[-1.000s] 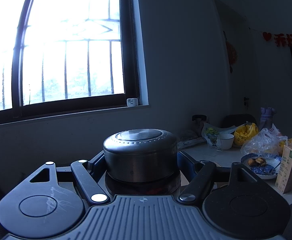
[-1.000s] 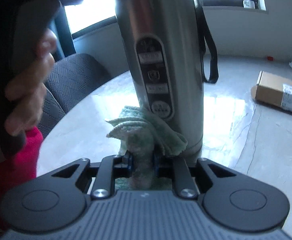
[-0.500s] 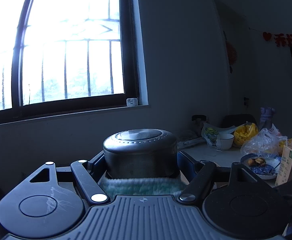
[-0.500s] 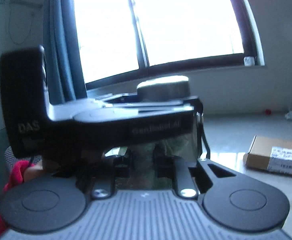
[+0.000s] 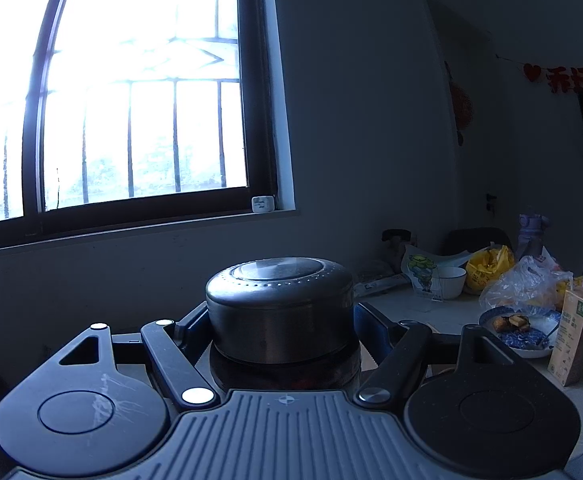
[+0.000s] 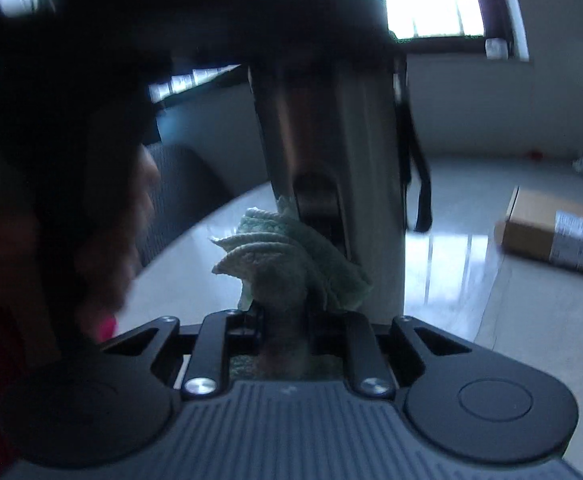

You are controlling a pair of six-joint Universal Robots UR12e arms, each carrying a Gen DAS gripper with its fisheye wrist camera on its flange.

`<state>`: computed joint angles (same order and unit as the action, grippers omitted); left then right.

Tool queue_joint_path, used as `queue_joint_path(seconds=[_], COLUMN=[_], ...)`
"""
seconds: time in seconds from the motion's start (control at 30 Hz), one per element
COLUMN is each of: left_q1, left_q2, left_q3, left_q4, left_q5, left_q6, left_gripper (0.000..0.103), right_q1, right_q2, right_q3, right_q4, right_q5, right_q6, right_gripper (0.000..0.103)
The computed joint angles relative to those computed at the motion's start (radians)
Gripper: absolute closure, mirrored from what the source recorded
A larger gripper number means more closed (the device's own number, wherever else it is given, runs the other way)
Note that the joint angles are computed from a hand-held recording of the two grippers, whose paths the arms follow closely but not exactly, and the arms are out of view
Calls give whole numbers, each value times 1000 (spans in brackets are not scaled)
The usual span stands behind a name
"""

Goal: Clean container
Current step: 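Rub the towel up and down the thermos side with the right gripper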

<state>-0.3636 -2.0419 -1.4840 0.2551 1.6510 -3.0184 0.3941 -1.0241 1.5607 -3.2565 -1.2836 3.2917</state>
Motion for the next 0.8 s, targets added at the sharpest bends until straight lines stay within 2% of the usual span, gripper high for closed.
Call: queue_joint_path(seconds=[0.1,0.2,0.37,0.53,0.8], left_q1=[0,0,2,0,-2], left_q2=[0,0,1,0,-3], left_q3=[-1,-2,-4,-3,-1], left_q4=[1,2,3,4,6], left_q5=[0,0,-4,0,8], left_q6=[0,0,2,1,1], left_gripper=[27,27,27,27,27], right_q1=[-3,1,5,1,-14], right_q2=[7,12,8,-13,-42], right_q3=[-8,-16,-14,8,33], right_q4=[47,85,91,11,-193], right_q5=[18,3,-3,-1,1], right_q6=[3,-17,-18,7,51], right_gripper=[85,85,85,85,85])
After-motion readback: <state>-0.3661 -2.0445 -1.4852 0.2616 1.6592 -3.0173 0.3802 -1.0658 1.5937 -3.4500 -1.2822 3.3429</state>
